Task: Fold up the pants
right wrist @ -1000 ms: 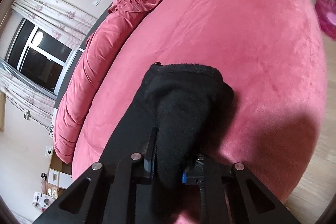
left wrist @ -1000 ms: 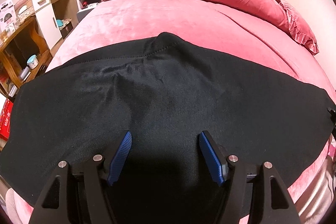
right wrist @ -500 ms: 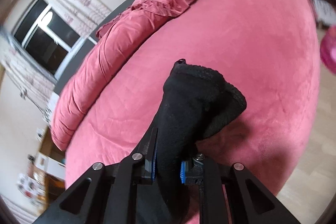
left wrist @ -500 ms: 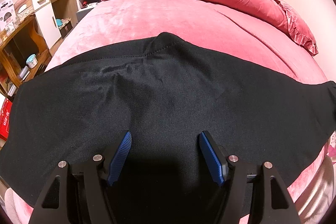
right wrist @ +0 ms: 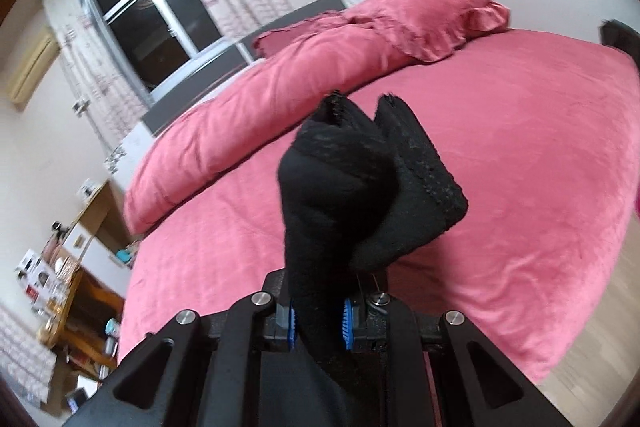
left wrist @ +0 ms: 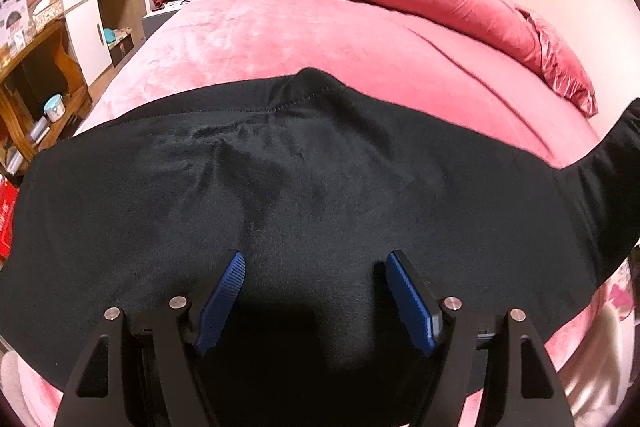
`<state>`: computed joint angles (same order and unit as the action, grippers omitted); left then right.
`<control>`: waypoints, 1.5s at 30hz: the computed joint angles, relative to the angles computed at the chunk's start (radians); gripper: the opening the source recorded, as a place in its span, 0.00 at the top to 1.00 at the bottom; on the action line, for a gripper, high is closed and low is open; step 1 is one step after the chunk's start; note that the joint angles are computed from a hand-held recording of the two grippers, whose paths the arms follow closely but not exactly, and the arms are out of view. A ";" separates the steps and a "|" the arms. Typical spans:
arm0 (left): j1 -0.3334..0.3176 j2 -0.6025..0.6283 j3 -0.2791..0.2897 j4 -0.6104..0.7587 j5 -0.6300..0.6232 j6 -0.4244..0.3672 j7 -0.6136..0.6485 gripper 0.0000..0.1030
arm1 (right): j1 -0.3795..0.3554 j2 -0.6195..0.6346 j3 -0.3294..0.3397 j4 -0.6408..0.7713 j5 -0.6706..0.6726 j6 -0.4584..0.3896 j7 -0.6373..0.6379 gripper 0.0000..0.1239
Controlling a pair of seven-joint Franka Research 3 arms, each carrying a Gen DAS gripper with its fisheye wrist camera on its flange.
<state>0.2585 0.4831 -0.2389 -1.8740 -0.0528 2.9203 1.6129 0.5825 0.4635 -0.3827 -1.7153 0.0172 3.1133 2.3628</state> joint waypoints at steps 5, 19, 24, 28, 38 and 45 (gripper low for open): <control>0.073 -0.014 -0.075 -0.021 -0.081 0.018 0.044 0.28 | -0.022 0.012 0.077 0.050 -0.009 -0.004 -0.083 0.87; 0.273 -0.002 -0.288 0.026 -0.492 -0.149 0.283 0.30 | -0.158 0.133 0.401 0.238 0.055 -0.111 -0.503 0.85; 0.301 0.005 -0.317 0.053 -0.669 -0.204 0.395 0.29 | -0.194 0.213 0.486 0.341 0.121 -0.216 -0.677 0.81; 0.304 0.009 -0.320 0.074 -0.778 -0.263 0.467 0.28 | -0.176 0.286 0.483 0.426 0.142 -0.306 -0.760 0.78; 0.211 0.122 -0.238 0.256 -0.866 -0.522 0.438 0.18 | -0.233 0.328 0.567 0.470 0.298 -0.466 -0.926 0.49; 0.122 0.187 -0.168 0.357 -0.935 -0.588 0.400 0.17 | -0.443 0.196 0.783 0.220 0.726 -0.215 -1.176 0.49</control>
<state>0.3808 0.6698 -0.4071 -1.5169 -0.9876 2.3322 2.0125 0.1393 0.6590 0.3999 -1.4951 0.7436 2.8979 1.1868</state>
